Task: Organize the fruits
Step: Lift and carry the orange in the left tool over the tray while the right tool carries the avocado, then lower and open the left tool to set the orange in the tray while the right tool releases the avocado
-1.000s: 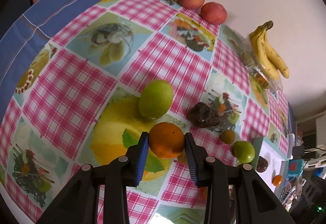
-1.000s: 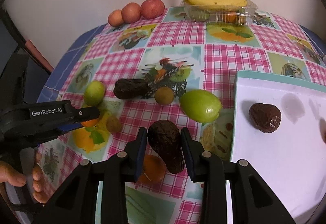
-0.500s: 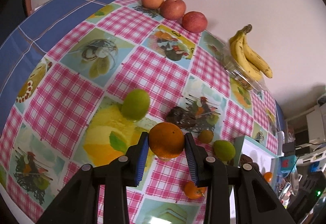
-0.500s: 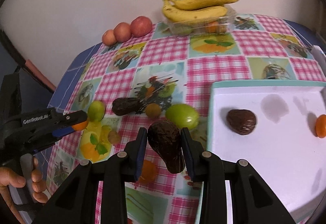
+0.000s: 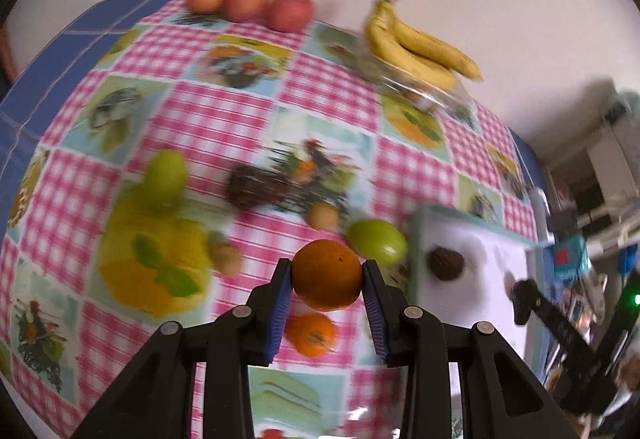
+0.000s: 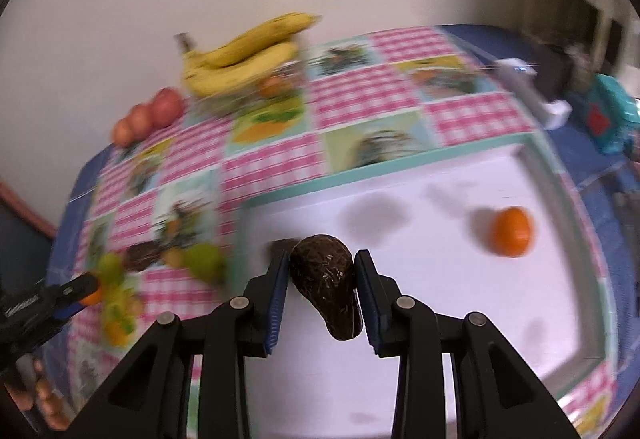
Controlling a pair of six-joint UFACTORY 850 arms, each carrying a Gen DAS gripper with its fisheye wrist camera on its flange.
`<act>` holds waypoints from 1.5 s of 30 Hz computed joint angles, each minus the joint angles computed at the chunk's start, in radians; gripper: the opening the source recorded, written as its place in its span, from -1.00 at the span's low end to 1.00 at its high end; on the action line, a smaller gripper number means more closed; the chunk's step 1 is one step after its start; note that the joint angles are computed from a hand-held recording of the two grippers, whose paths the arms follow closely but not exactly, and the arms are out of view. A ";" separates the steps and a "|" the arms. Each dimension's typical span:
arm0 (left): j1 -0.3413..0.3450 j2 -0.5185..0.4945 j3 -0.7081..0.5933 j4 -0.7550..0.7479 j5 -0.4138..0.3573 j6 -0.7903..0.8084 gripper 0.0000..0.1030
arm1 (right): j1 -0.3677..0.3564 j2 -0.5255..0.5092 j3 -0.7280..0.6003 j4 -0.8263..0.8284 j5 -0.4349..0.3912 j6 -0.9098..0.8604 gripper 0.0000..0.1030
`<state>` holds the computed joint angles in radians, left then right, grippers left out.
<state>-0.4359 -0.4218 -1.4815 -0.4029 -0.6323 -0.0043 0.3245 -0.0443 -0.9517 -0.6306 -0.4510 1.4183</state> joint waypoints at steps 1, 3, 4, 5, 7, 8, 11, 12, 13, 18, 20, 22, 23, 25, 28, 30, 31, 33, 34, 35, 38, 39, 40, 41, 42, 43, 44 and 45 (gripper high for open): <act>-0.011 0.001 0.000 -0.003 -0.002 0.011 -0.28 | -0.006 0.006 0.006 -0.007 -0.020 0.010 -0.32; -0.040 -0.002 -0.001 -0.013 -0.004 0.045 -0.28 | -0.025 0.029 0.030 -0.012 -0.045 0.035 -0.32; -0.051 -0.003 0.000 -0.016 -0.005 0.059 -0.28 | -0.035 0.042 0.044 -0.012 -0.049 0.045 -0.32; -0.064 -0.005 -0.002 -0.019 -0.008 0.074 -0.28 | -0.044 0.052 0.056 -0.011 -0.054 0.052 -0.32; -0.086 -0.015 -0.010 -0.040 -0.022 0.118 -0.28 | -0.058 0.068 0.072 -0.010 -0.066 0.056 -0.32; -0.096 -0.020 -0.013 -0.056 -0.028 0.141 -0.28 | -0.062 0.070 0.074 -0.011 -0.072 0.061 -0.32; -0.120 -0.030 -0.014 -0.078 -0.039 0.181 -0.28 | -0.085 0.096 0.100 0.002 -0.065 0.062 -0.32; -0.126 -0.033 -0.014 -0.081 -0.039 0.188 -0.28 | -0.091 0.103 0.107 0.008 -0.059 0.064 -0.32; -0.132 -0.033 -0.013 -0.082 -0.038 0.193 -0.28 | -0.099 0.111 0.115 0.020 -0.052 0.060 -0.32; -0.171 -0.039 0.002 -0.043 -0.015 0.200 -0.28 | -0.120 0.135 0.137 0.058 -0.041 0.036 -0.32; -0.181 -0.043 0.008 -0.015 -0.007 0.189 -0.28 | -0.122 0.135 0.137 0.064 -0.038 0.028 -0.32; -0.191 -0.047 0.010 0.027 0.000 0.161 -0.28 | -0.124 0.130 0.135 0.074 -0.035 0.014 -0.32; -0.194 -0.050 0.011 0.043 0.002 0.150 -0.28 | -0.124 0.126 0.134 0.082 -0.034 0.005 -0.32; -0.201 -0.055 0.011 0.083 0.006 0.120 -0.28 | -0.127 0.113 0.132 0.108 -0.033 -0.023 -0.32; -0.205 -0.054 0.018 0.101 0.018 0.109 -0.28 | -0.127 0.087 0.127 0.142 -0.036 -0.061 -0.32; -0.211 -0.052 0.023 0.126 0.027 0.097 -0.28 | -0.130 0.072 0.124 0.172 -0.034 -0.093 -0.32; -0.214 -0.052 0.024 0.140 0.031 0.088 -0.27 | -0.130 0.067 0.124 0.185 -0.033 -0.108 -0.32; -0.221 -0.054 0.023 0.171 0.037 0.072 -0.27 | -0.130 0.056 0.120 0.199 -0.034 -0.127 -0.32; -0.222 -0.053 0.024 0.178 0.039 0.070 -0.27 | -0.130 0.049 0.117 0.208 -0.037 -0.138 -0.32; -0.223 -0.054 0.023 0.186 0.039 0.067 -0.27 | -0.129 0.045 0.116 0.211 -0.039 -0.143 -0.31; -0.222 -0.055 0.023 0.177 0.038 0.074 -0.27 | -0.123 0.042 0.113 0.188 -0.049 -0.128 -0.31; -0.222 -0.057 0.022 0.174 0.037 0.076 -0.27 | -0.123 0.043 0.115 0.187 -0.049 -0.126 -0.31; -0.222 -0.058 0.020 0.173 0.036 0.078 -0.26 | -0.123 0.045 0.116 0.187 -0.047 -0.124 -0.31; -0.222 -0.059 0.020 0.170 0.034 0.083 -0.26 | -0.125 0.044 0.117 0.189 -0.045 -0.126 -0.31; -0.222 -0.059 0.019 0.168 0.034 0.085 -0.26 | -0.126 0.046 0.118 0.191 -0.043 -0.129 -0.31; -0.221 -0.058 0.020 0.166 0.032 0.089 -0.24 | -0.127 0.046 0.119 0.195 -0.042 -0.131 -0.31; -0.222 -0.060 0.019 0.167 0.030 0.093 -0.24 | -0.127 0.046 0.118 0.198 -0.041 -0.133 -0.31; -0.223 -0.059 0.019 0.168 0.030 0.095 -0.24 | -0.129 0.046 0.118 0.204 -0.041 -0.137 -0.31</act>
<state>-0.6586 -0.4811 -1.4623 -0.2348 -0.6025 0.0904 0.1959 0.0018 -0.8340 -0.4266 -0.4917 1.2815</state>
